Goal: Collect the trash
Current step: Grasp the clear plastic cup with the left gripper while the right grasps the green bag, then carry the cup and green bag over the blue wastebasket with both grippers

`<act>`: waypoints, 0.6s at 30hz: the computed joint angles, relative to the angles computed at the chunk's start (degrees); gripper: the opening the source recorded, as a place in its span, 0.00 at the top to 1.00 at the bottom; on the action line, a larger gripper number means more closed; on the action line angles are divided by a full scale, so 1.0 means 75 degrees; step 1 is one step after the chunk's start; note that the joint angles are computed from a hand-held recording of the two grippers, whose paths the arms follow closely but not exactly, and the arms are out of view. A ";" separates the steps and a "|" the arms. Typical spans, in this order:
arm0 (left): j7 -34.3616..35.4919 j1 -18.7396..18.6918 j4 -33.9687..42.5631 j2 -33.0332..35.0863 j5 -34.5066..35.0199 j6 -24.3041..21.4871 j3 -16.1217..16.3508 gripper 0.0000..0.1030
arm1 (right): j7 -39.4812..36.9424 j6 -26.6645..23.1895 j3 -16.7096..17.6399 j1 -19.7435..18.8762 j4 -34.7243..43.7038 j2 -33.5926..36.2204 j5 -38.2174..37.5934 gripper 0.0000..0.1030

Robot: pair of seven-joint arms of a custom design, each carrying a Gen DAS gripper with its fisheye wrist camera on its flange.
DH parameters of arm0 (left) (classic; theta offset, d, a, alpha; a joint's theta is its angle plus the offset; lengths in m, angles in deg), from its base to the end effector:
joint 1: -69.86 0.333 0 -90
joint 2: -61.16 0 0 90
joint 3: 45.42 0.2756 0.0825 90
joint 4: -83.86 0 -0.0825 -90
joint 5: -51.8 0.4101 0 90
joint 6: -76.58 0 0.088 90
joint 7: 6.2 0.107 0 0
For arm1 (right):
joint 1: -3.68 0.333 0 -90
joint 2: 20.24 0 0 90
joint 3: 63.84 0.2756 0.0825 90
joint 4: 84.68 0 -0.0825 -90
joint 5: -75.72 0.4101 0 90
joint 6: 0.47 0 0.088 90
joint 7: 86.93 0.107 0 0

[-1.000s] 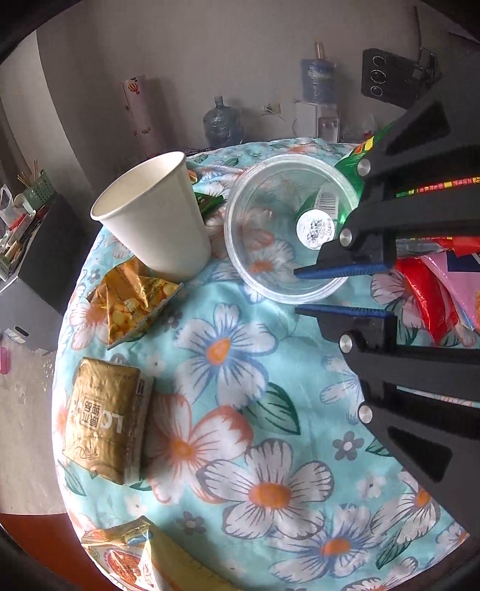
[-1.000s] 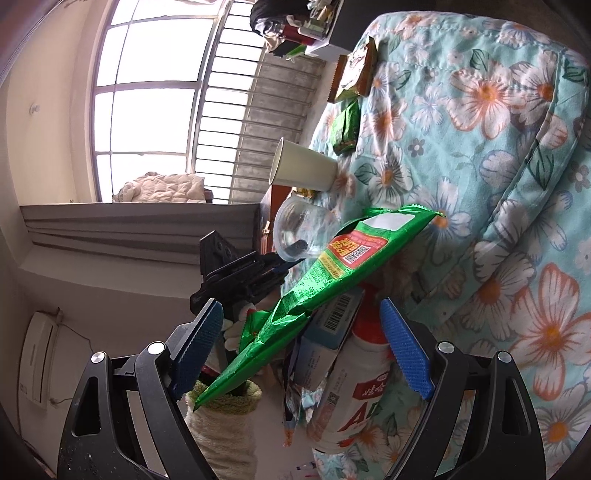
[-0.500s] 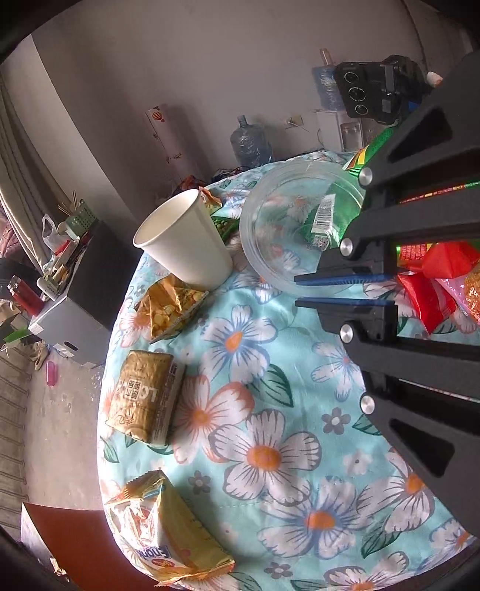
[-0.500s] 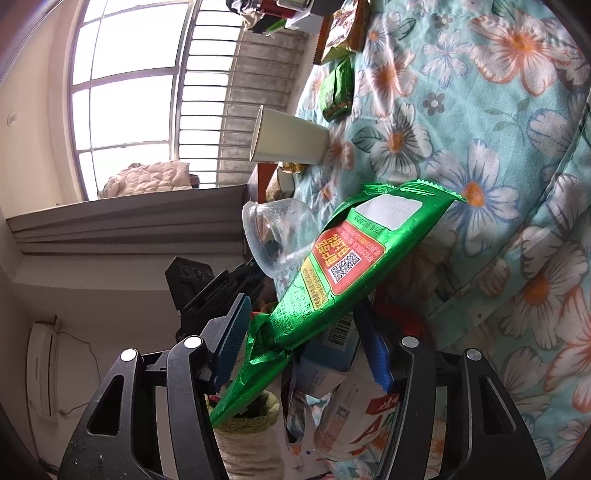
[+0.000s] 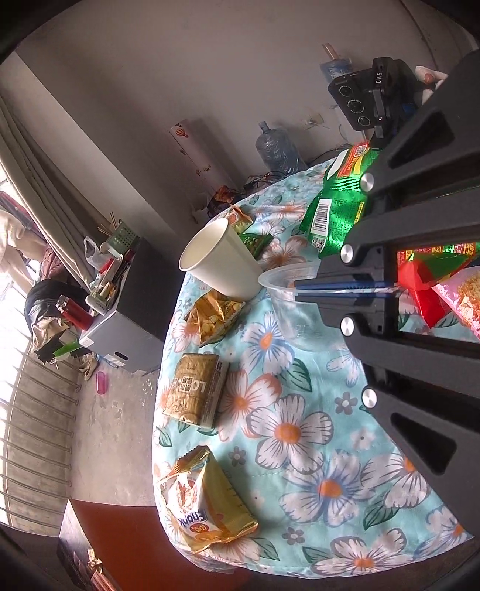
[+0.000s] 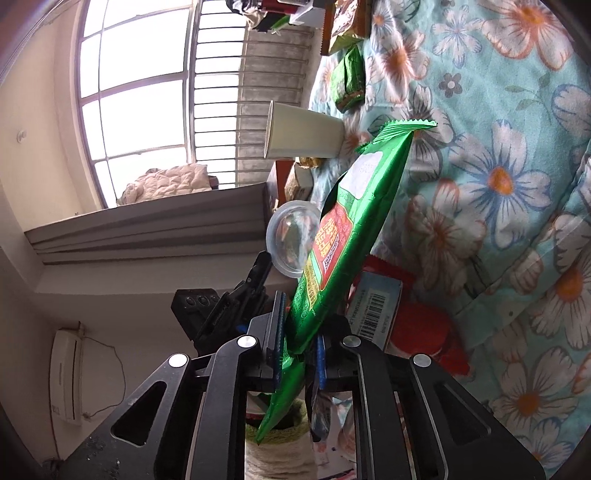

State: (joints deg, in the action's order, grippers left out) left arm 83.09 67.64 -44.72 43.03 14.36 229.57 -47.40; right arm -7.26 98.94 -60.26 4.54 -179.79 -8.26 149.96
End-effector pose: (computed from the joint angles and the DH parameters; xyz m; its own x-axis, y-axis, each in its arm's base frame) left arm 0.5406 -0.0227 0.5296 0.1635 -0.8071 0.5673 -0.7074 -0.4967 -0.5028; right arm 0.6381 0.1346 0.4909 -0.0846 -0.2904 -0.9532 -0.9964 0.0294 0.0795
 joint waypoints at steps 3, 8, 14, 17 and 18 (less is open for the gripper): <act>-0.0005 -0.0021 -0.0074 -0.0056 -0.0122 0.0175 0.0028 1.00 | -0.0100 -0.0017 -0.0025 -0.0068 -0.0072 -0.0087 0.0202 0.93; 0.0030 -0.0058 -0.0242 -0.0293 -0.0258 0.0389 0.0083 1.00 | -0.0251 -0.0094 -0.0169 -0.0218 -0.0242 -0.0262 0.0562 0.93; 0.0065 -0.0147 -0.0424 -0.0668 -0.0185 0.0686 0.0045 1.00 | -0.0444 -0.0179 -0.0425 -0.0437 -0.0675 -0.0577 0.1052 0.93; 0.0002 -0.0209 -0.0498 -0.0877 -0.0007 0.0792 -0.0020 1.00 | -0.0594 -0.0240 -0.0624 -0.0579 -0.1065 -0.0837 0.1288 0.93; -0.0027 -0.0234 -0.0511 -0.0938 0.0060 0.0809 -0.0045 1.00 | -0.0633 -0.0254 -0.0694 -0.0619 -0.1175 -0.0910 0.1362 0.93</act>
State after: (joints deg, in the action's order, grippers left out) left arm 82.89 65.89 -48.56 36.00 14.81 235.64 -47.74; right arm -12.01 97.04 -65.46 -0.10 -188.60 -15.09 160.18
